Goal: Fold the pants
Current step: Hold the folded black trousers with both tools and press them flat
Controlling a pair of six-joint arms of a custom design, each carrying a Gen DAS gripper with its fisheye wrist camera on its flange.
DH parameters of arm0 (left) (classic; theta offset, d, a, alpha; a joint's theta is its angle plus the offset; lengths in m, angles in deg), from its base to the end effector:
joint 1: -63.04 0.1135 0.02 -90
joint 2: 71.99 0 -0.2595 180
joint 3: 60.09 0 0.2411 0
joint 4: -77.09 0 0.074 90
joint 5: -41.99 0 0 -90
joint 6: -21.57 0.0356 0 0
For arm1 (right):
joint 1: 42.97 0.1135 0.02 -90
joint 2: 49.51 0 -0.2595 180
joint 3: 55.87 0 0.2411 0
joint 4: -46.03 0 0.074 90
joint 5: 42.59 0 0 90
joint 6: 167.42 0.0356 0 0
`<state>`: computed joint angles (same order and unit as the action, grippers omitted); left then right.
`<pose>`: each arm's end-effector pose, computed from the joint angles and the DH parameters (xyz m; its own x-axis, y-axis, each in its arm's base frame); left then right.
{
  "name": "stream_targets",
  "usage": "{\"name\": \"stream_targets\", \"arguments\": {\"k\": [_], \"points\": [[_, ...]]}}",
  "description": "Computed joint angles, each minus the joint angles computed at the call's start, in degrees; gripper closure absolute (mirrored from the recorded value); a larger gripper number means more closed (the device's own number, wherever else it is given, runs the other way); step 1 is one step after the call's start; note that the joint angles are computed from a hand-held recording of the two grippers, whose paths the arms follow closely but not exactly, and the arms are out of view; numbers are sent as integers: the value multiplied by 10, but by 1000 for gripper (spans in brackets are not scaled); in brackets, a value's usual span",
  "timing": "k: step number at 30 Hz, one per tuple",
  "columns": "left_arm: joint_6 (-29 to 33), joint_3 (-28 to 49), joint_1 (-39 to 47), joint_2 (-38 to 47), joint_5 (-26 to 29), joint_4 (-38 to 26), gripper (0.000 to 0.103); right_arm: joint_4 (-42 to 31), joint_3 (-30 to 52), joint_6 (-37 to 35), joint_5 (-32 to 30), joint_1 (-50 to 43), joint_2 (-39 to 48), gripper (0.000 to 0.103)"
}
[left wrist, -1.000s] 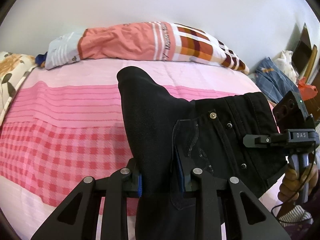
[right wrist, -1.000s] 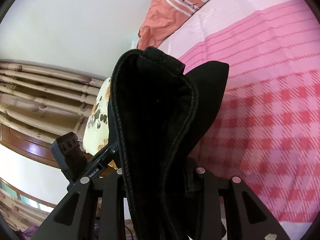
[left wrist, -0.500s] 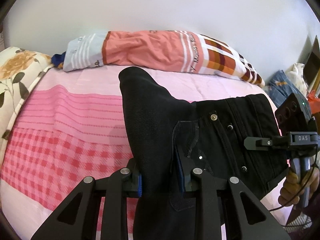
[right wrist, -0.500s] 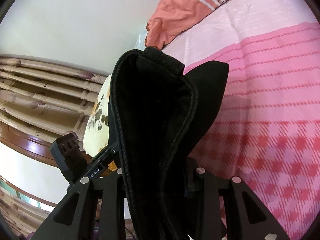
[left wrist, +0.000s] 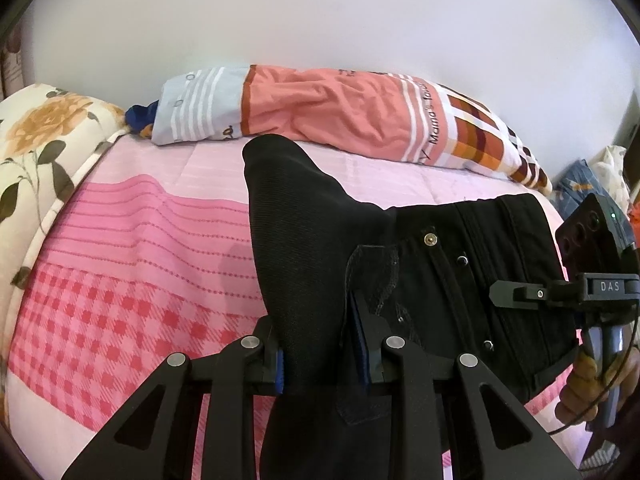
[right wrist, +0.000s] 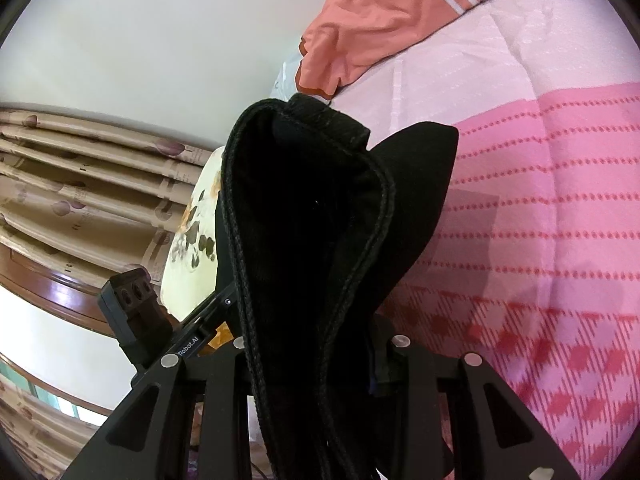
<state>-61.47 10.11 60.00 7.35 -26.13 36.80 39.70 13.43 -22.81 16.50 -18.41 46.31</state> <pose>0.2786 -0.0281 0.2489 -0.7177 0.1507 -0.6799 0.3810 0.9022 -0.2022 0.3106 0.1621 0.2073 -0.8964 0.3594 -0.2594 -0.0316 0.5319 0.8462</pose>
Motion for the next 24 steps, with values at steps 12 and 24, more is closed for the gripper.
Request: {"name": "stream_targets", "arguments": {"k": [12, 24], "points": [[7, 56, 31, 75, 6, 25, 76, -25, 102, -30, 5, 0, 85, 73], [11, 114, 53, 140, 12, 34, 76, -32, 172, -39, 4, -1, 143, 73]]}}
